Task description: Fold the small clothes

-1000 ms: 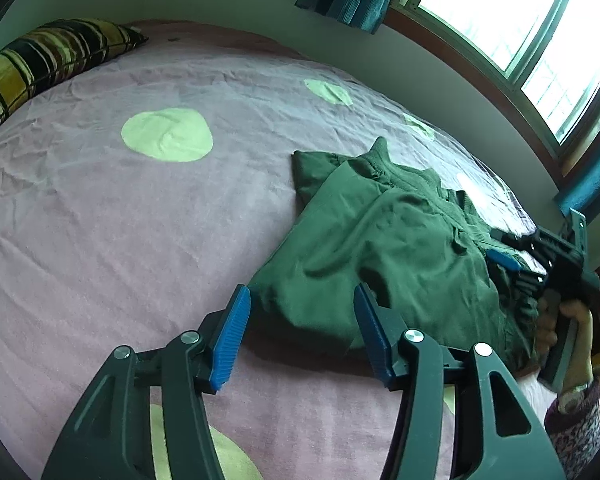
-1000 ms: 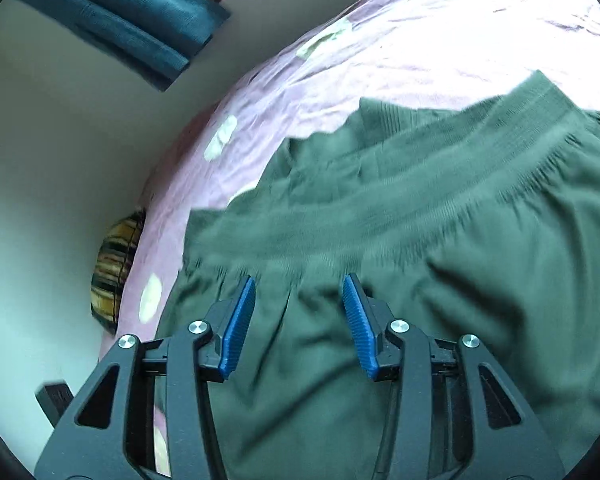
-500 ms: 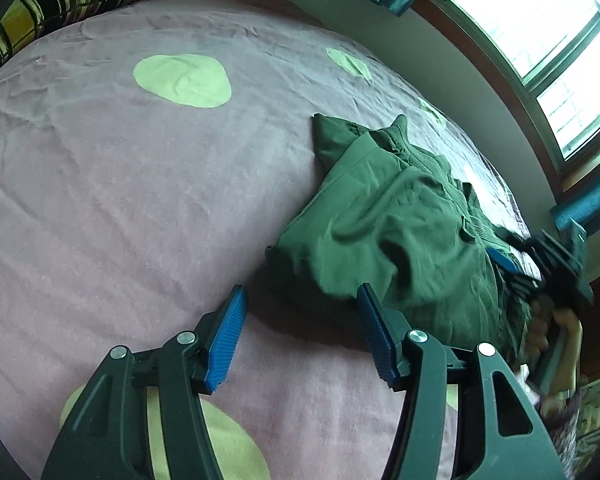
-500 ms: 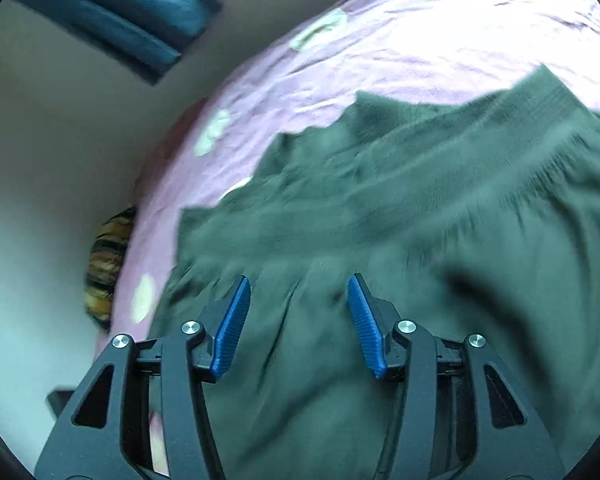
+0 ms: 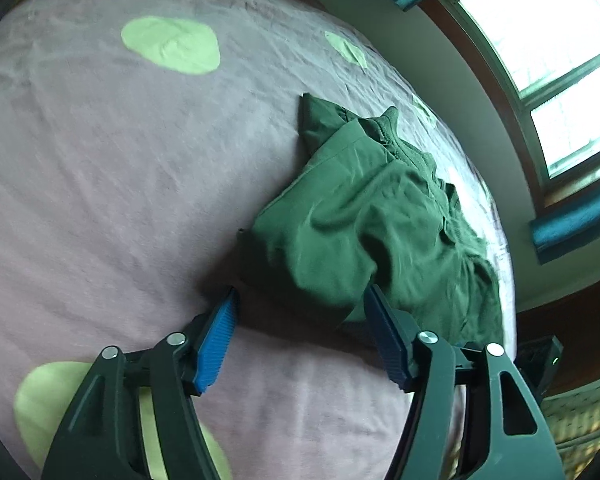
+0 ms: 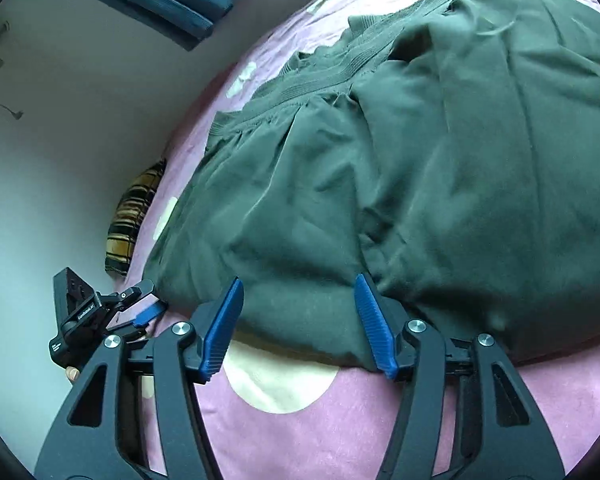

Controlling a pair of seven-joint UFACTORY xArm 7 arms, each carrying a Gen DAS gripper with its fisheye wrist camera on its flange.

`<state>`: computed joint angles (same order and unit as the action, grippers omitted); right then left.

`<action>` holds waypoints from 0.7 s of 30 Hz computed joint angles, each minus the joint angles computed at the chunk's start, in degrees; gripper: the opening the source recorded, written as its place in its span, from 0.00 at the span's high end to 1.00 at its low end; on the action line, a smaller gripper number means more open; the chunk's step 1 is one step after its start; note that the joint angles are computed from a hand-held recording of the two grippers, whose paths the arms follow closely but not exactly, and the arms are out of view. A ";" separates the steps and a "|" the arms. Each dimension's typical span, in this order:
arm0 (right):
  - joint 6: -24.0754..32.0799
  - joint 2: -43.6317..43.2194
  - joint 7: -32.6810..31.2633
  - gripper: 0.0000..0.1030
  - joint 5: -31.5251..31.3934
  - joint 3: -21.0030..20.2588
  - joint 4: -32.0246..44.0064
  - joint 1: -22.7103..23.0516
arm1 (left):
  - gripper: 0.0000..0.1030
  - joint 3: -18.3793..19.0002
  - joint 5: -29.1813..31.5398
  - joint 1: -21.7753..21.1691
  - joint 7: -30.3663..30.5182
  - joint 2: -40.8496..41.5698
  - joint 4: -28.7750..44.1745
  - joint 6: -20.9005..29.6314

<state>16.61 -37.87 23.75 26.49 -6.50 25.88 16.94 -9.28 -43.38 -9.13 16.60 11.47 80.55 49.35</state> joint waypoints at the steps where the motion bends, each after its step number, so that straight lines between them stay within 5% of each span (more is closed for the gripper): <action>1: 0.28 0.13 0.35 0.44 -0.57 0.63 0.16 -0.56 | 0.37 -0.06 -0.25 -0.11 -0.84 0.46 0.51 0.04; 6: -1.70 -1.02 1.87 0.44 -1.93 2.38 -1.59 -1.13 | 0.39 -0.76 0.28 -0.99 -4.79 3.51 4.12 0.61; 13: -2.38 -1.66 3.27 0.44 -4.19 2.96 -1.99 -1.85 | 0.72 -0.64 11.53 -4.36 -13.91 5.58 6.55 -3.70; 18: -1.02 -4.41 7.81 0.44 -9.16 8.20 -1.21 -5.87 | 0.77 -1.30 13.81 -4.09 -13.79 4.85 5.88 -4.70; 21: 0.58 -1.70 5.79 0.41 -8.22 4.24 -0.20 -1.36 | 0.78 -1.46 13.87 -3.87 -13.99 4.91 5.96 -4.58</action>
<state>17.19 -39.57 29.53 18.27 -2.26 25.69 15.58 -10.74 -29.51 -13.00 2.61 16.39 86.51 44.77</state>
